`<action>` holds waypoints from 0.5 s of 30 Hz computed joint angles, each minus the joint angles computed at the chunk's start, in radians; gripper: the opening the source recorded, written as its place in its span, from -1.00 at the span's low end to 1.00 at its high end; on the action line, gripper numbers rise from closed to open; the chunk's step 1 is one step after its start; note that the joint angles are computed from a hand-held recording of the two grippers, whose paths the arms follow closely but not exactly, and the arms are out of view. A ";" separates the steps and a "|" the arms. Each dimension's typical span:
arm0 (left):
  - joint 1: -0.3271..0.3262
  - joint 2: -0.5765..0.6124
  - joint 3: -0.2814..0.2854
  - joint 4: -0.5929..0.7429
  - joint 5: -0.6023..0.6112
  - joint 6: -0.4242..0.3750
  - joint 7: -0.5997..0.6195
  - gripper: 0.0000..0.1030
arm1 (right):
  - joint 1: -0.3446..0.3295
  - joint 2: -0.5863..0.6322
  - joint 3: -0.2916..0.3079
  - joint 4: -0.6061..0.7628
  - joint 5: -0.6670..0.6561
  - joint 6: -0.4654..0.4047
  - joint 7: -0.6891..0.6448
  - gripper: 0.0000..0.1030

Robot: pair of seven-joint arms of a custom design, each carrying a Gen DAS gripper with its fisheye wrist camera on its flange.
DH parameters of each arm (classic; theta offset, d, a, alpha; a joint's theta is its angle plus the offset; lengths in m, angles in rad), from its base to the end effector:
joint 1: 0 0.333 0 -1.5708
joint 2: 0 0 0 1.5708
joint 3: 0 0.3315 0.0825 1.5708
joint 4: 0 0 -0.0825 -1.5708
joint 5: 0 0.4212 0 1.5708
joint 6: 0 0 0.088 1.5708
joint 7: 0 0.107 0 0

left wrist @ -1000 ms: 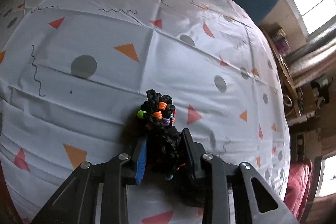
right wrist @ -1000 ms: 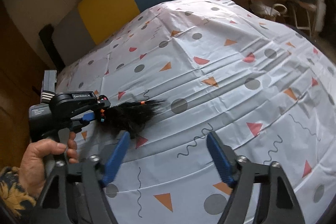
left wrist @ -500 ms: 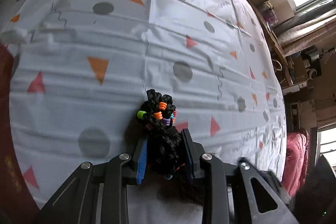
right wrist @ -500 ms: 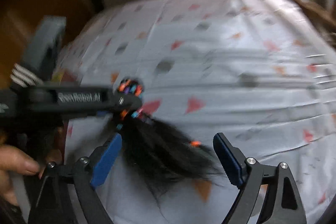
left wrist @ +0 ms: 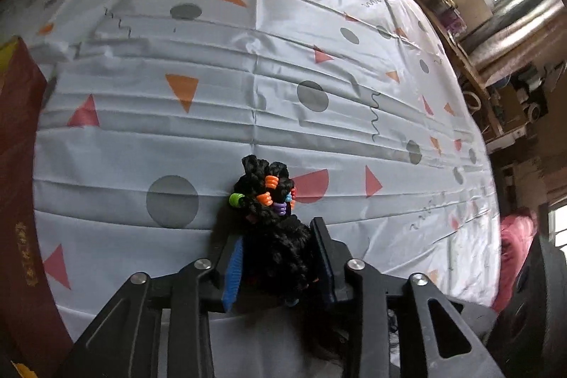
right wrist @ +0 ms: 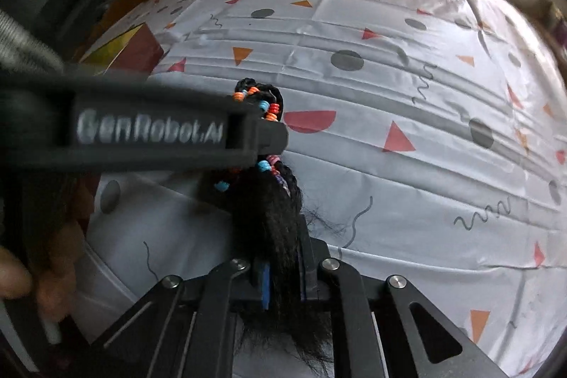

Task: Organize soft objects
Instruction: 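Carry the hair extension into the gold tray and open the left gripper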

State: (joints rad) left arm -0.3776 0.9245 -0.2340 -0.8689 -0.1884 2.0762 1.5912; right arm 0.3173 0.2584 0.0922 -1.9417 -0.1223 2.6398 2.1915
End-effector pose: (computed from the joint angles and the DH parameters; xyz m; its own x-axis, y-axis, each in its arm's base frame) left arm 0.7443 -0.4253 0.3892 -0.4474 -0.8202 0.3564 -0.8898 0.3685 -0.2691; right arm 0.6226 0.2699 0.3924 -0.0854 -0.9790 -0.1852 -0.9087 0.1527 -0.3885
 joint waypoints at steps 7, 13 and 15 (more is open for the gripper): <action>0.032 -0.139 -0.007 -0.240 -0.019 0.171 0.052 -0.43 | 0.013 0.006 -0.005 0.017 -0.040 -0.004 0.012 -0.83; 0.062 -0.250 -0.011 -0.417 -0.042 0.289 0.078 -0.44 | 0.006 0.022 0.014 0.039 -0.018 0.006 -0.052 -0.83; 0.069 -0.295 -0.012 -0.490 -0.047 0.341 0.090 -0.44 | 0.007 0.024 0.015 0.041 -0.008 0.008 -0.058 -0.83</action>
